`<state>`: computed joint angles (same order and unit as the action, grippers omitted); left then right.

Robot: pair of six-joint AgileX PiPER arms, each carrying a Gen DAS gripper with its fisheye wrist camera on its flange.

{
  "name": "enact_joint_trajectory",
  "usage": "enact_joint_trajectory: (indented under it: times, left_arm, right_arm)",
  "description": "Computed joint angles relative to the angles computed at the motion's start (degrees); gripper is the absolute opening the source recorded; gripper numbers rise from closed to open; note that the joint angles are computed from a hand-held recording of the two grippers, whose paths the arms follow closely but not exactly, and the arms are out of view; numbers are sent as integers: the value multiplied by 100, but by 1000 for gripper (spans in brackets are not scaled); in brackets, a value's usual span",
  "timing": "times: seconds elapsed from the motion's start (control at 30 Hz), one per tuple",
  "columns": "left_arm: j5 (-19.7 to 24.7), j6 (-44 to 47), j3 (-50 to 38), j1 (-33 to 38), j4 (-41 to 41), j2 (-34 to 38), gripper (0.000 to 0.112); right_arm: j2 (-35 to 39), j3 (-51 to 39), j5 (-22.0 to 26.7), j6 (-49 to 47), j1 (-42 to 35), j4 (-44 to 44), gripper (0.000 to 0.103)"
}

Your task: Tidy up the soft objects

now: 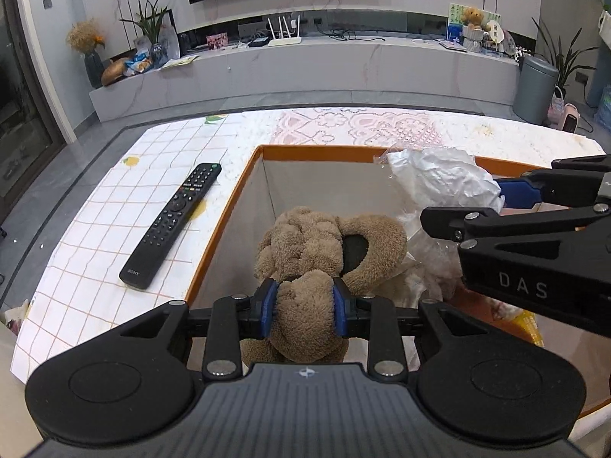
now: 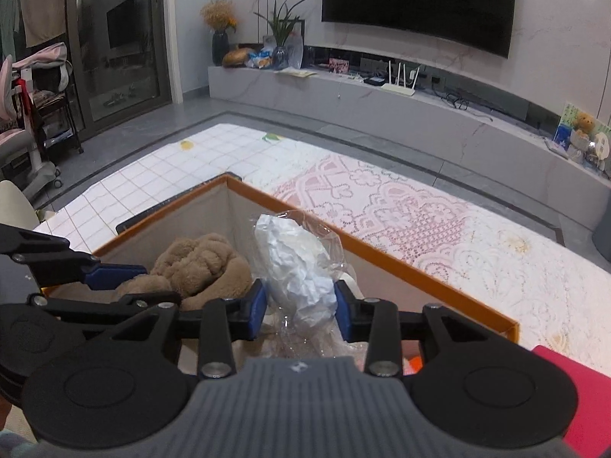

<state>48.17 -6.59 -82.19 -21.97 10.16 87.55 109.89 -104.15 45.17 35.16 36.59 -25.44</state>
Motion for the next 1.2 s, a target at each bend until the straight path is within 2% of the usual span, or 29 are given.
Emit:
enact_joint_trajectory:
  times: [0.2, 0.27, 0.33, 0.47, 0.53, 0.6, 0.77, 0.87, 1.0, 1.1, 1.2]
  left_arm:
    - [-57, 18, 110, -32, 92, -89, 42]
    - [-104, -62, 163, -51, 171, -148, 57]
    - [-139, -198, 231, -99, 307, -253, 62]
    - [-69, -123, 179, -106, 255, -382, 68]
    - [-29, -148, 188, -140, 307, -500, 69]
    - [-1, -162, 188, -168, 320, -624, 70]
    - [62, -291, 199, -282, 211, -1059, 74]
    - [46, -568, 272, -544, 320, -1410, 74]
    - [-19, -1252, 379, -1254, 908, -1889, 76]
    - [-35, -1922, 482, -1999, 1545, -2216, 81]
    - [-1, -2667, 613, -2780, 2226, -2456, 84]
  right_arm:
    - [50, -3, -79, -74, -105, 382, 44]
    - [44, -34, -68, -122, -122, 487, 48]
    - [-8, -6, -101, -163, -167, 675, 54]
    - [-175, 72, -103, -36, -200, 863, 65]
    - [-378, 263, -191, 10, -230, 996, 67]
    - [-564, 380, -233, 43, -239, 1094, 75]
    - [-1210, 738, -127, 300, -72, 855, 81]
    - [-1682, 1003, 132, 762, 183, 342, 83]
    - [-2534, 1630, 565, 1734, 740, -615, 87]
    - [-3226, 2154, 1191, 2739, 1463, -1669, 88]
    - [-3788, 2507, 2249, 3669, 2417, -2584, 93]
